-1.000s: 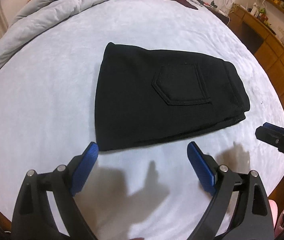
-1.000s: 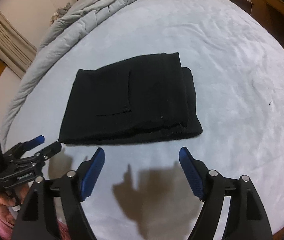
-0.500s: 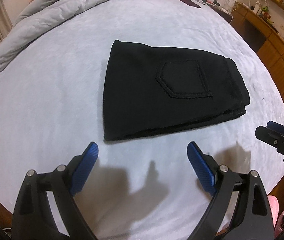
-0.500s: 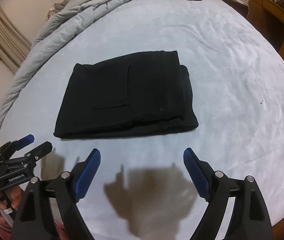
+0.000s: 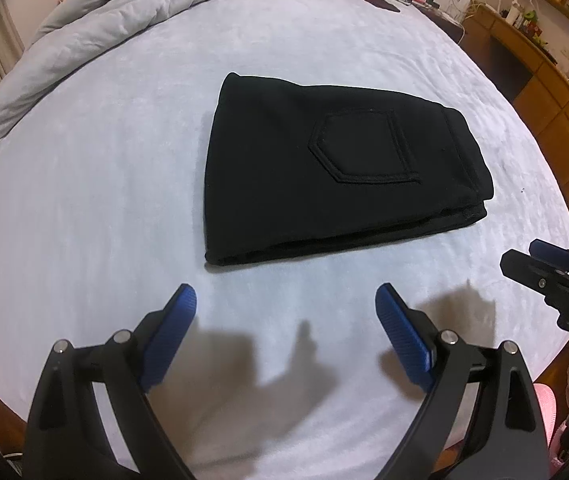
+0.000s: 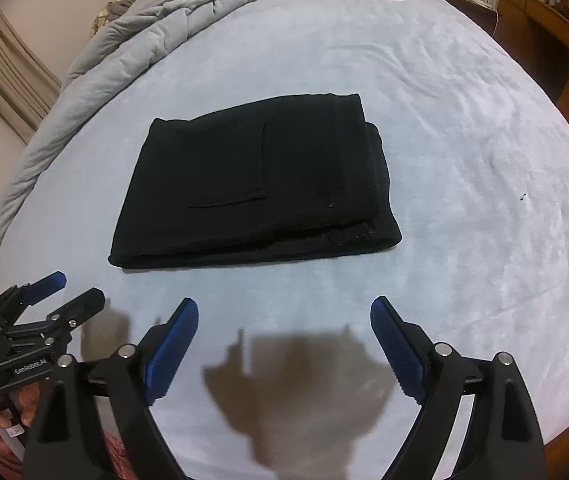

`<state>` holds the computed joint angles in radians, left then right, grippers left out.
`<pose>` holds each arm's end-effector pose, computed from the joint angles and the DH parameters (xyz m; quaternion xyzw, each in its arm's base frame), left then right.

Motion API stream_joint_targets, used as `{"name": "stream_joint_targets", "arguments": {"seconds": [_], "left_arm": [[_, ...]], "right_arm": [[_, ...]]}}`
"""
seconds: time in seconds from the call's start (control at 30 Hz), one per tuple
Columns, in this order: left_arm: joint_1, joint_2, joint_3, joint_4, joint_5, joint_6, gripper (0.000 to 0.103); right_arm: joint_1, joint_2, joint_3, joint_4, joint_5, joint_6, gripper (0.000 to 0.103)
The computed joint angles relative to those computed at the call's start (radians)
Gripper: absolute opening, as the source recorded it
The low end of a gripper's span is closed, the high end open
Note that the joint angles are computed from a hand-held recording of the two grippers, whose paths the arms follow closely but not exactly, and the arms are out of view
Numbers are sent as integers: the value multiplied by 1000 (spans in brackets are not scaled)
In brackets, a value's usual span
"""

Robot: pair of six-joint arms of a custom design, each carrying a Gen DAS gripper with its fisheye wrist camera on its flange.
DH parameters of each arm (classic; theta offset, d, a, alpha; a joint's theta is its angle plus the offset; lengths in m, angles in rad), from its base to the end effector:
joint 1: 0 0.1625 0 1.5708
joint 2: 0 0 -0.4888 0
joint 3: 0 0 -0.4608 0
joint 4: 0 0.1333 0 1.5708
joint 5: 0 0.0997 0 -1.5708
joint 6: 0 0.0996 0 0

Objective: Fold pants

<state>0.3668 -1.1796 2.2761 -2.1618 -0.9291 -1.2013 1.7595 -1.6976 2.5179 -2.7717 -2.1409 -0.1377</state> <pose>-0.3466 -0.3398 0.0864 0.0801 0.9187 -0.1995 0.3313 0.1487 -0.3546 0.2696 0.1006 -0.9384 0.1885 0.2714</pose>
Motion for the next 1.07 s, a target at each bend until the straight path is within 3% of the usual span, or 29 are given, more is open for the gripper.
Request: {"name": "stream_joint_targets", "arguments": {"seconds": [1.07], "left_arm": [[21, 4, 0, -37, -15, 45, 91]], "right_arm": [[-27, 16, 3, 0, 9, -10, 91]]}}
